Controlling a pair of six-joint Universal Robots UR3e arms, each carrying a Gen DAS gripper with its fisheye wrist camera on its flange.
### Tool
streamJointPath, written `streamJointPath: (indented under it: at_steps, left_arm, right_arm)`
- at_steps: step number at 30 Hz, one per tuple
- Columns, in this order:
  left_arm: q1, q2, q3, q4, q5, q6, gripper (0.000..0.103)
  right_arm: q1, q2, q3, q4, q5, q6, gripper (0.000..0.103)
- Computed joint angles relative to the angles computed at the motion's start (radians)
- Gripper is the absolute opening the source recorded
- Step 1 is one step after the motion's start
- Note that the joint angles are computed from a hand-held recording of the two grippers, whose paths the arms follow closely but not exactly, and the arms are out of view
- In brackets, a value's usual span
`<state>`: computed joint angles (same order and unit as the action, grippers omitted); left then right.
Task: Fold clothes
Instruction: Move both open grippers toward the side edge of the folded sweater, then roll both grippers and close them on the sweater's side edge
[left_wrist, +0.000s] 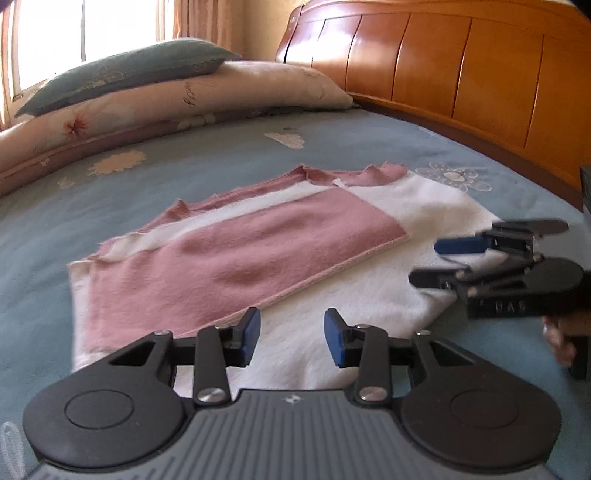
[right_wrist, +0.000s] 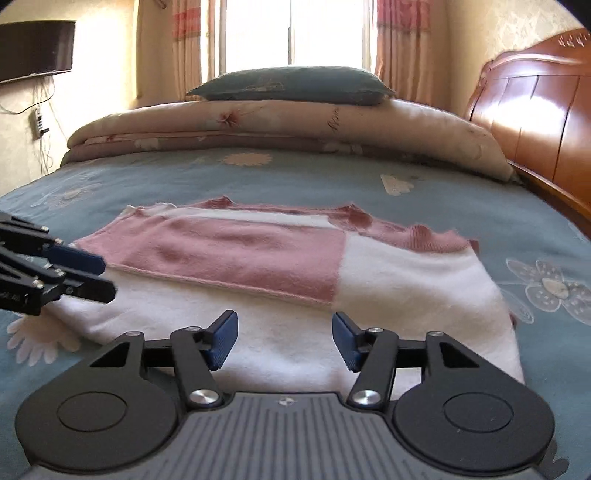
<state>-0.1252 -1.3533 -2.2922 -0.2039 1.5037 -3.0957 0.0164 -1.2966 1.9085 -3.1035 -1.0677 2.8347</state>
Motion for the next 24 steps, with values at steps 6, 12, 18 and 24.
streamJointPath:
  at_steps: [6,12,18,24]
  left_arm:
    - [-0.094,-0.015,-0.038,0.017,0.135,-0.013,0.042]
    - [-0.316,0.037,-0.051,-0.011,0.522,0.273,0.053]
    - [-0.473,-0.063,-0.089,0.061,0.793,0.565,0.057]
    - [-0.501,-0.308,-0.098,0.351,0.883,0.823,0.055]
  right_arm:
    - [-0.082,-0.015,0.014,0.066,0.1,-0.002,0.07]
    - [-0.131,-0.038,0.015,0.09,0.142,0.06,0.074]
    - [-0.132,-0.045,0.012,0.112,0.159,0.059,0.078]
    - [-0.14,-0.048,0.017,0.113,0.161,0.065,0.079]
